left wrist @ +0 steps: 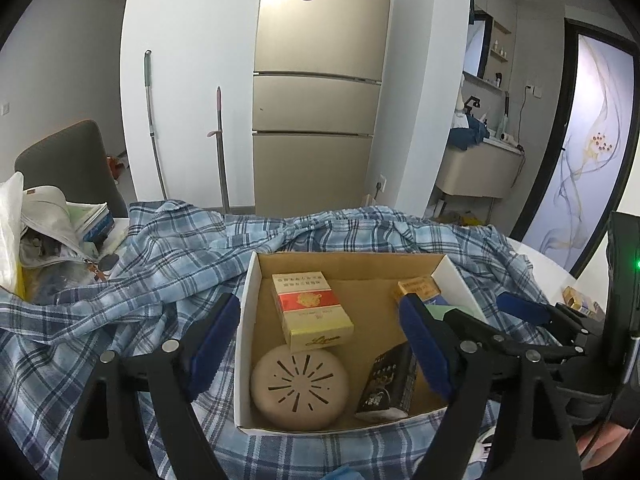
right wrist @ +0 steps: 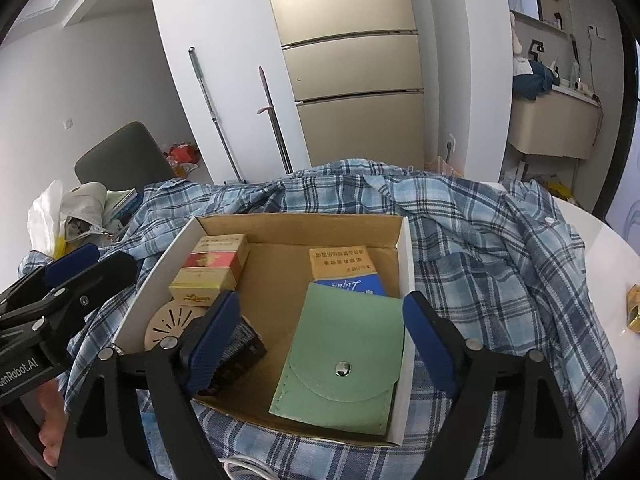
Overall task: Organize soft objects
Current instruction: 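Raise both open tools up out of the box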
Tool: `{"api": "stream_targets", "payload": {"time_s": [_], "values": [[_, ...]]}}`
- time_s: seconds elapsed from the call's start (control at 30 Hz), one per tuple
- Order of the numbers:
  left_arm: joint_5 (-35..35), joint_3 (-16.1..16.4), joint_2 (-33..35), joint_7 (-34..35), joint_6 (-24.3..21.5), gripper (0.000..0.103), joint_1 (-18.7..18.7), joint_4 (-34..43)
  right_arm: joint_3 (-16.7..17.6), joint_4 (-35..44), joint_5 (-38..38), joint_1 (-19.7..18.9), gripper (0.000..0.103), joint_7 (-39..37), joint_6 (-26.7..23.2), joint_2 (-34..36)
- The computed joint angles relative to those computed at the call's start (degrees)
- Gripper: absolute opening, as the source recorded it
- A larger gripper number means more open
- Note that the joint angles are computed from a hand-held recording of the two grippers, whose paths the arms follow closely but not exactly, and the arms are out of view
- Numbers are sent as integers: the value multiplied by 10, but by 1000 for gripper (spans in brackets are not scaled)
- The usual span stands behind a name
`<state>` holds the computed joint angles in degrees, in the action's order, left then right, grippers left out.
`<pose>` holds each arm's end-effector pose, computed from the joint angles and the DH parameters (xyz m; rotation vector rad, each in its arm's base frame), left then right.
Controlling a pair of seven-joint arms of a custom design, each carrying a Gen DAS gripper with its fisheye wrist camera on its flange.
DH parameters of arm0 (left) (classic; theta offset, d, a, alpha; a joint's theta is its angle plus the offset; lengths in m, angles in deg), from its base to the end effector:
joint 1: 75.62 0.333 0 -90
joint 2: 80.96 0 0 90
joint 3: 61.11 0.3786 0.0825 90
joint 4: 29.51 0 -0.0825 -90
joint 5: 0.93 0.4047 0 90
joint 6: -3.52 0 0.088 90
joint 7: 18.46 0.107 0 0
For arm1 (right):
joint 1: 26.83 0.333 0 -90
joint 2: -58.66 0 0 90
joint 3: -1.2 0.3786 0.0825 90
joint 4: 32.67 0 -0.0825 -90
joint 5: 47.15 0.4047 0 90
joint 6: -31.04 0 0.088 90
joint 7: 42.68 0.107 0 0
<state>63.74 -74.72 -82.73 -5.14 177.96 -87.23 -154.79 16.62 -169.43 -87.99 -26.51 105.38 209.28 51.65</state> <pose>0.4836 -0.3064 0.5224 -1.5540 1.8767 -1.0627 0.4898 0.2001 0.4984 -1.6492 1.6865 -0.5647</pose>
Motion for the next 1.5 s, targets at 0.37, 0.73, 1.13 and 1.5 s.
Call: {"api": "stream_targets", "payload": {"time_s": [0.37,0.73,1.13,1.5], "values": [[-6,-26,-73,-9,22,84,30,-15,12,-21,43,-7,83,-63,-8,-73],[-38,-93,-206,5,31,84,87,-75,-15,-85,154,40,83,-177,0,-199],[-95,-149,-323,26,102,84,151,-174,5,-164,240,50,83,-236,38,-296],[-182,-236,-318,79,205,84,259,-228,95,-203,315,-39,83,-272,107,-277]]}}
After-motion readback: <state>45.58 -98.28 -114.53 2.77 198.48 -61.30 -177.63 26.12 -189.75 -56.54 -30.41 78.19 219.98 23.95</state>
